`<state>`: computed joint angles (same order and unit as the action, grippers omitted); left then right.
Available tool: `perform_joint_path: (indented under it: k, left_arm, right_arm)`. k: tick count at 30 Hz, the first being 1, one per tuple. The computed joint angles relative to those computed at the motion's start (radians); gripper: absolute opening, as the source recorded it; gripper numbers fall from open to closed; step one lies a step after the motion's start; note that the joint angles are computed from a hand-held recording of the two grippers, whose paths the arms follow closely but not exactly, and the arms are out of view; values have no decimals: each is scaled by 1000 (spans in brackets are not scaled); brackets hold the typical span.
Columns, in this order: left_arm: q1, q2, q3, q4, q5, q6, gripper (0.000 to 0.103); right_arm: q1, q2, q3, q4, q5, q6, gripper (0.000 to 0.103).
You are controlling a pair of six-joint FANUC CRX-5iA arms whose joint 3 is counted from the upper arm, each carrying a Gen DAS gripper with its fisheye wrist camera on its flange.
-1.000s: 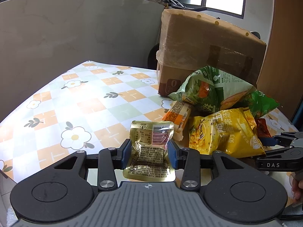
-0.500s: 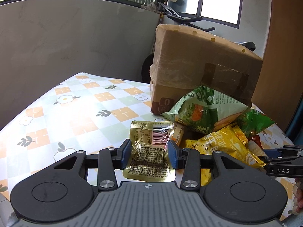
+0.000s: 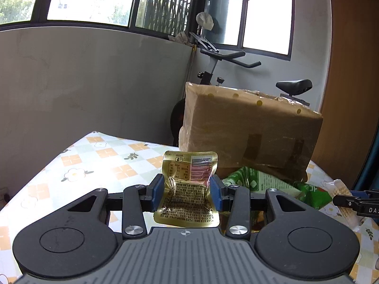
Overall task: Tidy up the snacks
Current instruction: 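Carry the gold sachet and cracker packet over the box and release both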
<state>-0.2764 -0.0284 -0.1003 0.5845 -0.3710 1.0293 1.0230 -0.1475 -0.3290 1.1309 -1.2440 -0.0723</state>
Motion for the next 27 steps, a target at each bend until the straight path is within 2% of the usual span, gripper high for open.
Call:
perform_joint_path:
  k: [7, 14, 22, 27]
  left_arm:
    - [-7, 13, 33, 39, 22, -32, 44]
    - [-37, 26, 40, 202, 72, -200, 44]
    - [-69, 126, 181, 227, 55, -230, 45]
    - [-76, 220, 307, 225, 9, -225, 45]
  right_arm:
    - [-32, -26, -4, 74, 33, 8, 43]
    - [-84, -46, -6, 165, 87, -23, 43]
    - [-201, -39, 48, 232, 201, -18, 43]
    - [-281, 0, 106, 246, 284, 10, 43]
